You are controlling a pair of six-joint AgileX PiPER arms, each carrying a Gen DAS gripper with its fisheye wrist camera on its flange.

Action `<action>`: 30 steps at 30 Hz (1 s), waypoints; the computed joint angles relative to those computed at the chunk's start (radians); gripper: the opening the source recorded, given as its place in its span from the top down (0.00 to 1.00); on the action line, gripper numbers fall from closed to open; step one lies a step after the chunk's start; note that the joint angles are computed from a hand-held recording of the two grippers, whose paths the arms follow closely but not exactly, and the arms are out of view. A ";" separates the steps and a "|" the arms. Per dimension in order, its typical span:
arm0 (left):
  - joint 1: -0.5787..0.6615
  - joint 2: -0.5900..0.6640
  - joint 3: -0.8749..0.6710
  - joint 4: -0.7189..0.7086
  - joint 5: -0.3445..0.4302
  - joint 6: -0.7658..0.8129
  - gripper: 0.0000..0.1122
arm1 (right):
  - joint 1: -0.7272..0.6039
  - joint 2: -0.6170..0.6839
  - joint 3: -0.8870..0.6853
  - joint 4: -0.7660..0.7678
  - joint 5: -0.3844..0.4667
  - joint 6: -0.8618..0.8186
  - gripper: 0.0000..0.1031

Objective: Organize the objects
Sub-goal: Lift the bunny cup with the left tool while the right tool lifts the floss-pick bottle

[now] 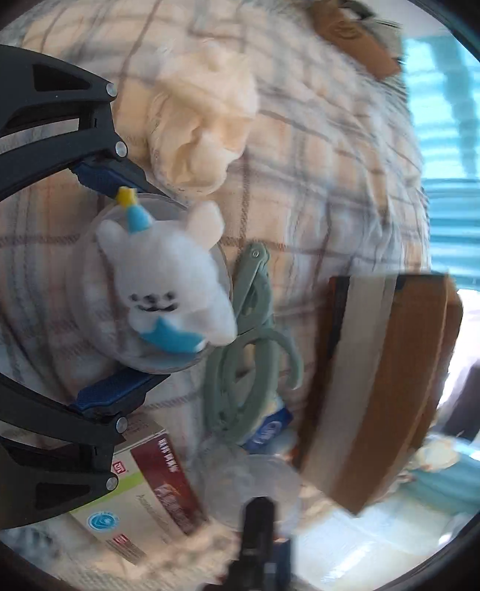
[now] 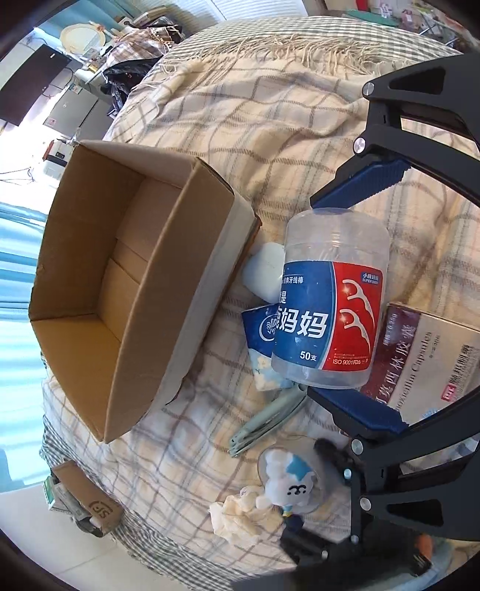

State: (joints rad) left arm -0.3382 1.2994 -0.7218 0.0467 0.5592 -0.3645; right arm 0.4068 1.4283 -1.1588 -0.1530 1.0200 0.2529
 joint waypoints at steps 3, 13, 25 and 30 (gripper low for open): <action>0.038 -0.066 0.001 -0.043 -0.010 0.030 0.27 | 0.005 -0.016 -0.005 -0.013 0.004 0.000 0.12; -0.012 -0.210 -0.020 -0.021 -0.023 0.051 0.27 | -0.004 -0.056 -0.034 -0.019 0.007 -0.022 0.12; 0.164 -0.051 -0.162 -0.355 0.370 0.379 0.27 | -0.006 -0.100 -0.055 0.002 0.038 -0.049 0.12; 0.203 -0.104 -0.186 -0.335 0.404 0.352 0.27 | -0.008 -0.116 -0.074 0.010 0.041 -0.052 0.12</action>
State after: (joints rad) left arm -0.1356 1.1953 -0.9077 -0.2878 0.9629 -0.0127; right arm 0.3992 1.3119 -1.2326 -0.1429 1.0614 0.2009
